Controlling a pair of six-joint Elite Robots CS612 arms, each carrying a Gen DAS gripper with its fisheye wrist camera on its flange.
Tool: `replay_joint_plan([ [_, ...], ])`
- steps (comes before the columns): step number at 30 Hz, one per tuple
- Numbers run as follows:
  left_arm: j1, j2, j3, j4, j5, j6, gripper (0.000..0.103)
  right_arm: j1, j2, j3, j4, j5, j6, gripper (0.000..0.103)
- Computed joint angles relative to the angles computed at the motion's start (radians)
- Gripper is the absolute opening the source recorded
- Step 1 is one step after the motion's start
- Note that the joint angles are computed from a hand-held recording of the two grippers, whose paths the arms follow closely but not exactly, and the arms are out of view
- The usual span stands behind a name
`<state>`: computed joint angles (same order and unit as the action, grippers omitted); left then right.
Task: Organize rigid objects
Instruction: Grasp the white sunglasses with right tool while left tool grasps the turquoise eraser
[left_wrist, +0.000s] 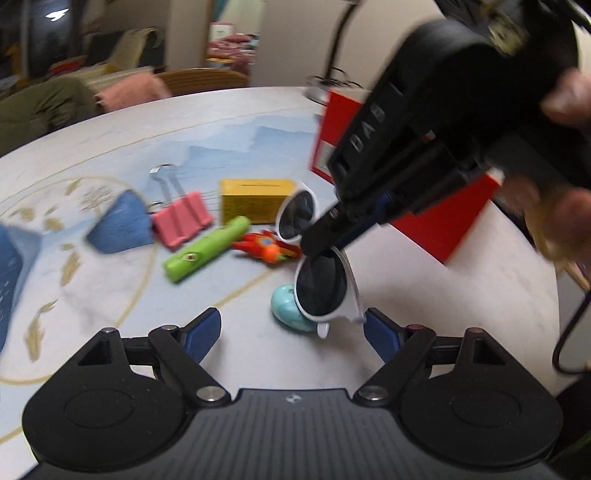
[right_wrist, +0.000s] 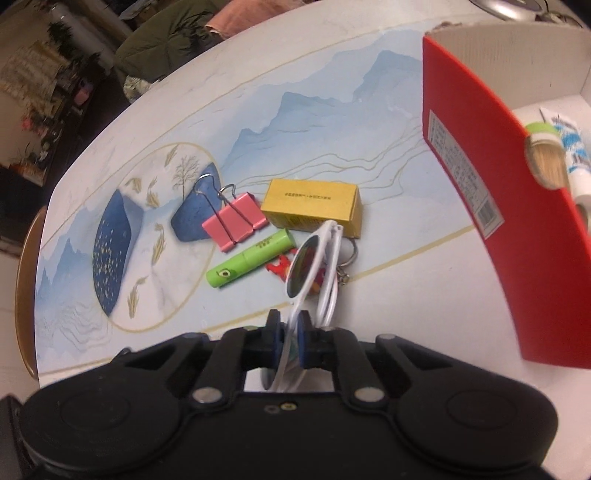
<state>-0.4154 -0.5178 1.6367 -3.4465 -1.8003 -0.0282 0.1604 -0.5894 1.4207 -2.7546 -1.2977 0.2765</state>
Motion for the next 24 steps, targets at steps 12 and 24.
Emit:
replay_joint_plan([
  [12,-0.013,0.014,-0.031,0.051,-0.009,0.064,0.085,-0.031,-0.041,0.062,-0.037,0.027,-0.048,0.005],
  [24,-0.037,0.026,-0.058,0.065,0.075,0.104,0.040,-0.044,-0.072,0.115,-0.071,0.016,-0.109,0.003],
])
